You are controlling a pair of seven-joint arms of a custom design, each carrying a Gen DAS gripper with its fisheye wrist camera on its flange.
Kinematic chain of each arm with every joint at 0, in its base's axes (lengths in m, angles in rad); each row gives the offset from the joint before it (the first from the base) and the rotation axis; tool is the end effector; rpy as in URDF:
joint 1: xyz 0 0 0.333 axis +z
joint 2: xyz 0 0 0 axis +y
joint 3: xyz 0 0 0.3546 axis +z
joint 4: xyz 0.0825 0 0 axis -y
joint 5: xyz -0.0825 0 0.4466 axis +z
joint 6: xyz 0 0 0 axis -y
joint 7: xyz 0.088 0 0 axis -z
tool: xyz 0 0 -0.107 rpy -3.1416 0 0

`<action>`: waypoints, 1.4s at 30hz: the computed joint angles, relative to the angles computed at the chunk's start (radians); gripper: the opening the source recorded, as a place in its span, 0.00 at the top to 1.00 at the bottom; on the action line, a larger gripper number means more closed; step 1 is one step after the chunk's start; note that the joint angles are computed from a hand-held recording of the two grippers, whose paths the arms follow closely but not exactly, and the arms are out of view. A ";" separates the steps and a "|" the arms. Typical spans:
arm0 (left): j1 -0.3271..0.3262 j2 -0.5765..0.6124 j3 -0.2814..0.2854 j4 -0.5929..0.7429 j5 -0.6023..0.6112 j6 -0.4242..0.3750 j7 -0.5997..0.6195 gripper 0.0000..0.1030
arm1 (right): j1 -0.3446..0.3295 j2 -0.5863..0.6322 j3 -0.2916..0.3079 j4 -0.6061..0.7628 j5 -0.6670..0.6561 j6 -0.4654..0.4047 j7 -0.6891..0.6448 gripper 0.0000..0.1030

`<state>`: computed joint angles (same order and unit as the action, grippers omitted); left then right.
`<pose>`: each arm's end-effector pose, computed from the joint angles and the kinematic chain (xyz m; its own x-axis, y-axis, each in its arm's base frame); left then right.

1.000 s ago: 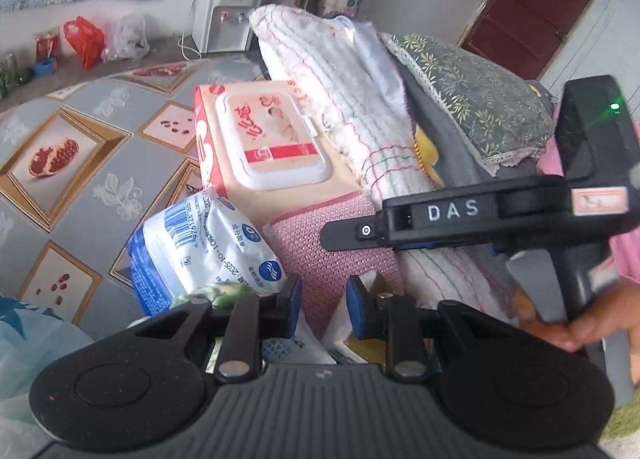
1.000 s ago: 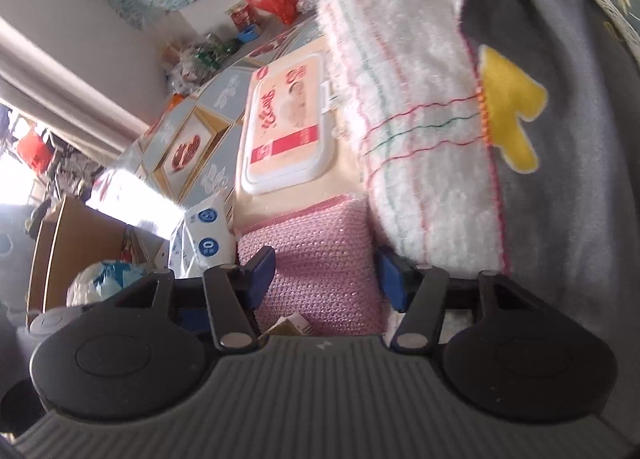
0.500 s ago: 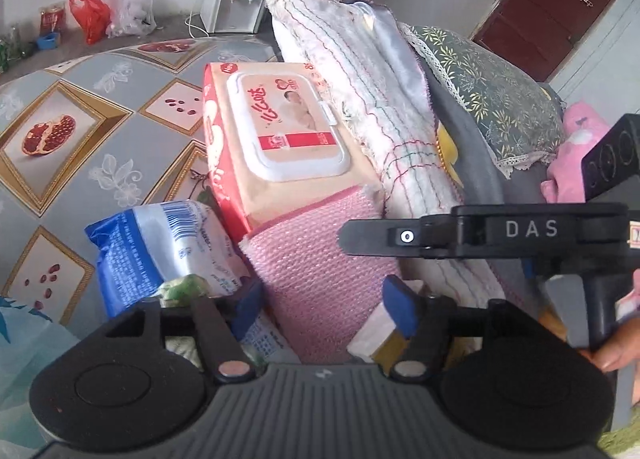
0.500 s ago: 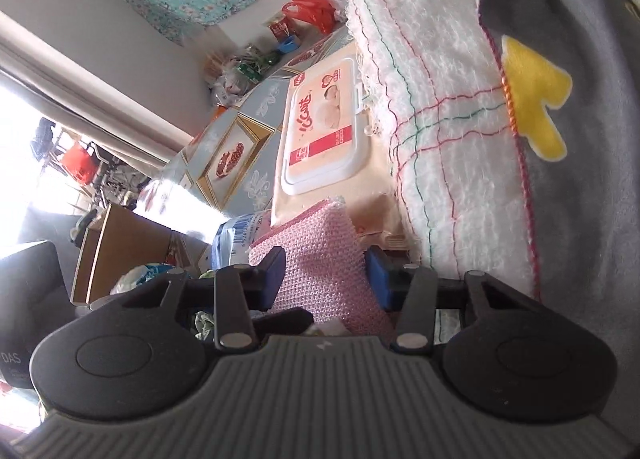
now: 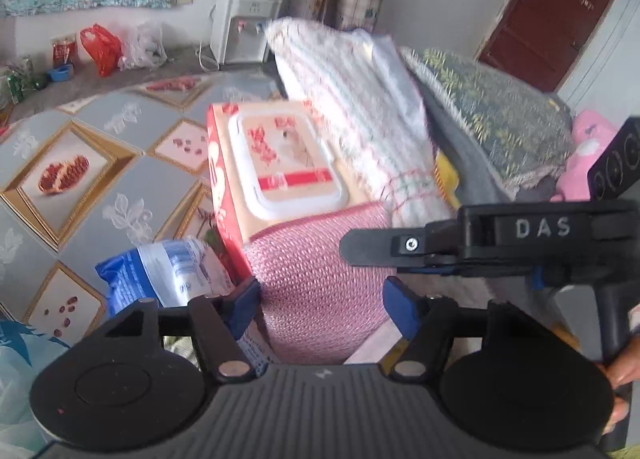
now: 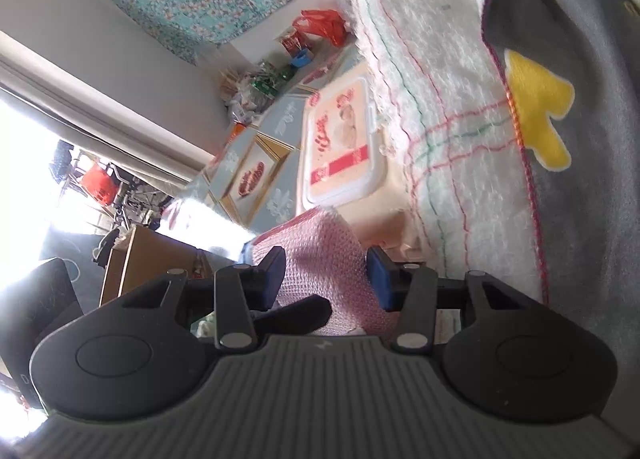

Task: Organize soft objects
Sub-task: 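Carry the pink knitted cloth into the cardboard box with the left tool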

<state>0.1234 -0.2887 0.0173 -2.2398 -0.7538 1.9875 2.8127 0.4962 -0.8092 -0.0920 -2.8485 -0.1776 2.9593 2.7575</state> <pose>0.5223 0.0315 0.5194 -0.7479 -0.6066 0.2697 -0.6281 0.5151 -0.5832 0.3399 0.1568 0.5132 -0.2750 -0.6607 -0.6984 -0.6384 0.6687 -0.3811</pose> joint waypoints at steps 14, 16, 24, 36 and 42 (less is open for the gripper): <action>0.006 -0.128 0.072 -0.032 -0.141 -0.009 0.102 0.43 | -0.089 -0.101 0.176 0.087 -0.093 -0.114 0.133 0.57; 0.012 -0.146 0.086 -0.033 -0.154 -0.018 0.118 0.43 | -0.091 -0.106 0.201 0.111 -0.113 -0.138 0.152 0.57; 0.053 -0.192 0.144 -0.007 -0.189 -0.065 0.136 0.43 | -0.079 -0.086 0.280 0.228 -0.181 -0.199 0.222 0.57; 0.147 -0.133 0.239 0.124 -0.247 -0.137 0.161 0.43 | -0.060 0.127 0.393 0.515 -0.278 -0.255 0.282 0.56; 0.207 -0.041 0.257 0.224 -0.278 -0.127 0.163 0.43 | -0.034 0.305 0.407 0.680 -0.315 -0.221 0.269 0.55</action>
